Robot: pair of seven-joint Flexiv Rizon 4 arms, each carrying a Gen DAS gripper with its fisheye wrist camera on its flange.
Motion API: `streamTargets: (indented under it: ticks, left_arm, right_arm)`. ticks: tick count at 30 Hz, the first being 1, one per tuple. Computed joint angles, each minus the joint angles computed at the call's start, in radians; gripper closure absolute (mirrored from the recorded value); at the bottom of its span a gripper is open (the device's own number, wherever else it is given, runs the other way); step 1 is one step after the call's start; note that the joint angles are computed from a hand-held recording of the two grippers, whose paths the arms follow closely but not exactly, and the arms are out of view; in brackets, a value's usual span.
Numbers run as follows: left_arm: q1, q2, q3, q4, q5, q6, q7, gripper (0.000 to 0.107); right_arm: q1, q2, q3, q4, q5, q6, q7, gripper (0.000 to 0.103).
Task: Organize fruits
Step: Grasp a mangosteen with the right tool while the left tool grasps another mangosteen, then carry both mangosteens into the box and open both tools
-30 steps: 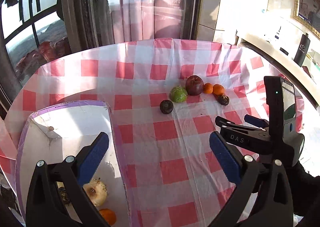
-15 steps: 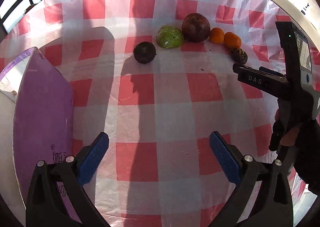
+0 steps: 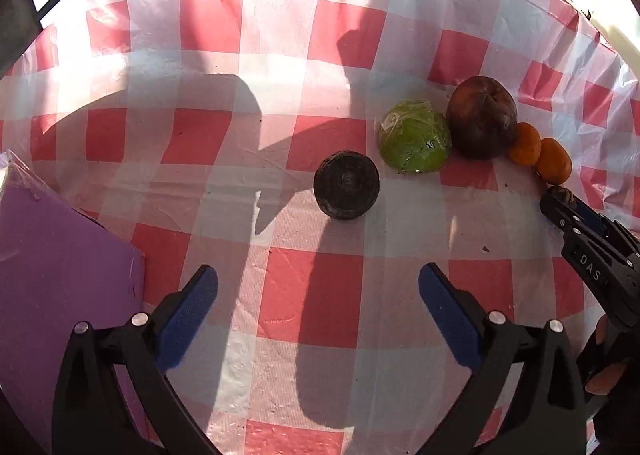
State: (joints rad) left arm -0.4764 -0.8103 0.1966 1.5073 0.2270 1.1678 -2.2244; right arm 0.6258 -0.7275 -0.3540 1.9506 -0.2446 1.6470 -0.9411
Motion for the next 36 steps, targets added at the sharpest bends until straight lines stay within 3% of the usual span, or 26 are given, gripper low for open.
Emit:
streamTargets:
  ticks: [3,9,11,15,19,20,25,30,36]
  left_arm:
    - [0.005,-0.042,0.011,-0.067,0.004,-0.01,0.007,0.008]
    - [0.042,-0.099,-0.011,-0.144,-0.015,0.0,0.067,0.017]
    - [0.062,-0.11,-0.036,-0.149,-0.03,0.017,0.109,0.026]
    - [0.069,-0.121,-0.042,-0.142,-0.047,0.062,0.162,0.035]
    - [0.056,-0.103,-0.027,-0.113,-0.061,0.084,0.184,0.068]
    - [0.063,-0.097,-0.039,-0.103,-0.072,0.085,0.199,0.068]
    - [0.065,-0.045,-0.078,-0.008,-0.122,0.135,0.23,0.068]
    - [0.049,0.05,-0.114,0.161,-0.16,0.227,0.236,0.068]
    - [0.098,0.145,-0.247,0.384,-0.221,0.312,0.349,0.068]
  right_arm:
    - [0.012,0.0,-0.017,0.01,0.003,0.01,-0.003,0.062]
    - [-0.051,0.0,0.044,-0.011,0.009,0.012,-0.023,0.061]
    - [-0.047,0.003,0.036,-0.008,0.01,0.009,-0.025,0.061]
    - [-0.029,-0.007,0.02,-0.026,-0.005,-0.023,-0.022,0.052]
    - [-0.001,-0.021,-0.01,-0.041,-0.016,-0.034,0.01,0.057]
    - [0.011,-0.024,-0.024,-0.037,-0.016,-0.029,0.02,0.063]
    - [0.024,-0.023,-0.04,-0.033,-0.023,-0.034,0.039,0.064]
    - [0.072,0.033,-0.069,0.052,-0.022,-0.049,0.076,0.064]
    - [0.148,0.12,-0.095,0.167,-0.04,-0.085,0.137,0.064]
